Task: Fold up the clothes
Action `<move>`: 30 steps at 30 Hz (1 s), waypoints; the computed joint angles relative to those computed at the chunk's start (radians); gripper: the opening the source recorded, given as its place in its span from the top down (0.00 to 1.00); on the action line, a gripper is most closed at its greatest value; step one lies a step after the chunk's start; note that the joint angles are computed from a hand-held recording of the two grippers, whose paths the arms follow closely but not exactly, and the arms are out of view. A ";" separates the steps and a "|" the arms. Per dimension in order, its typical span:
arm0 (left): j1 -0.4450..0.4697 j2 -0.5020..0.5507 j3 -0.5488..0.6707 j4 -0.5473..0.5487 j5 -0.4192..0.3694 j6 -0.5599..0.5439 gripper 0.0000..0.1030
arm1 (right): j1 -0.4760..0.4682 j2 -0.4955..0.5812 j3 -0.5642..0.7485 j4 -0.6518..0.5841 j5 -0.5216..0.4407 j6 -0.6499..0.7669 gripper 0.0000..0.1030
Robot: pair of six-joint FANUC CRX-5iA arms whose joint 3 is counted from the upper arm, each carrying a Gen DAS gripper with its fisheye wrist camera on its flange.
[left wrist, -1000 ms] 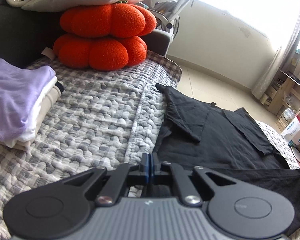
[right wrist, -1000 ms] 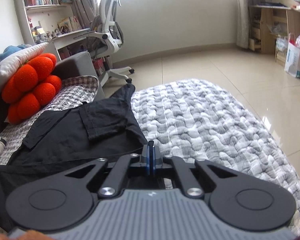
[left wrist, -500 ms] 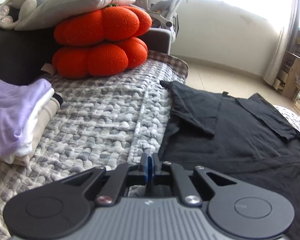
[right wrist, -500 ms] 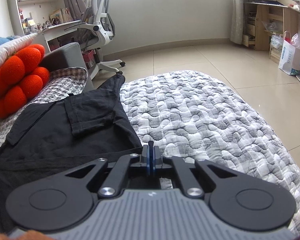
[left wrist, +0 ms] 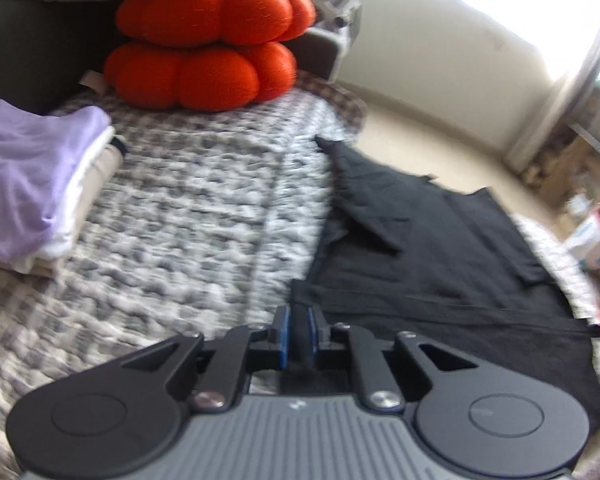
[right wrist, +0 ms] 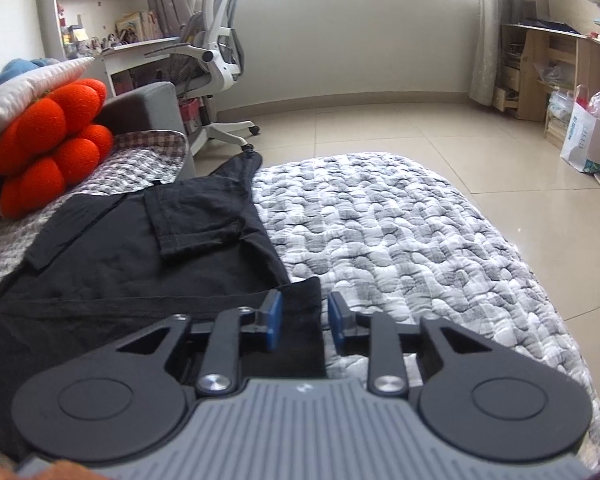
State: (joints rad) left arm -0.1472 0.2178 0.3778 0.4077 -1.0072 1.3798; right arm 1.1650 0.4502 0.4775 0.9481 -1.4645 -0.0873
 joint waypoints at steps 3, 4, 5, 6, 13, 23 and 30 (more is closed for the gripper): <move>-0.003 0.003 -0.039 0.145 -0.030 -0.153 0.90 | 0.015 -0.020 -0.010 -0.010 0.069 0.022 0.70; -0.010 0.003 -0.055 0.191 -0.035 -0.220 0.90 | 0.019 -0.030 -0.016 -0.017 0.111 0.046 0.70; -0.022 0.000 -0.079 0.235 -0.032 -0.301 0.90 | 0.022 -0.045 -0.034 -0.019 0.173 0.075 0.70; -0.034 0.001 -0.094 0.264 -0.036 -0.374 0.90 | 0.024 -0.060 -0.056 -0.018 0.243 0.105 0.70; -0.106 0.033 -0.062 0.186 -0.141 -0.567 0.90 | 0.033 0.021 0.083 -0.213 0.405 0.441 0.70; 0.059 -0.081 -0.262 0.333 -0.170 -0.749 0.90 | 0.039 -0.148 -0.196 -0.195 0.514 0.386 0.77; 0.192 -0.157 -0.407 0.444 -0.165 -0.749 0.90 | 0.078 -0.336 -0.461 -0.096 0.552 0.138 0.79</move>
State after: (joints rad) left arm 0.0444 0.0611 -0.0289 0.8517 -1.1717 0.6309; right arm 1.2432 0.1141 0.0160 0.8522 -0.9129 0.0510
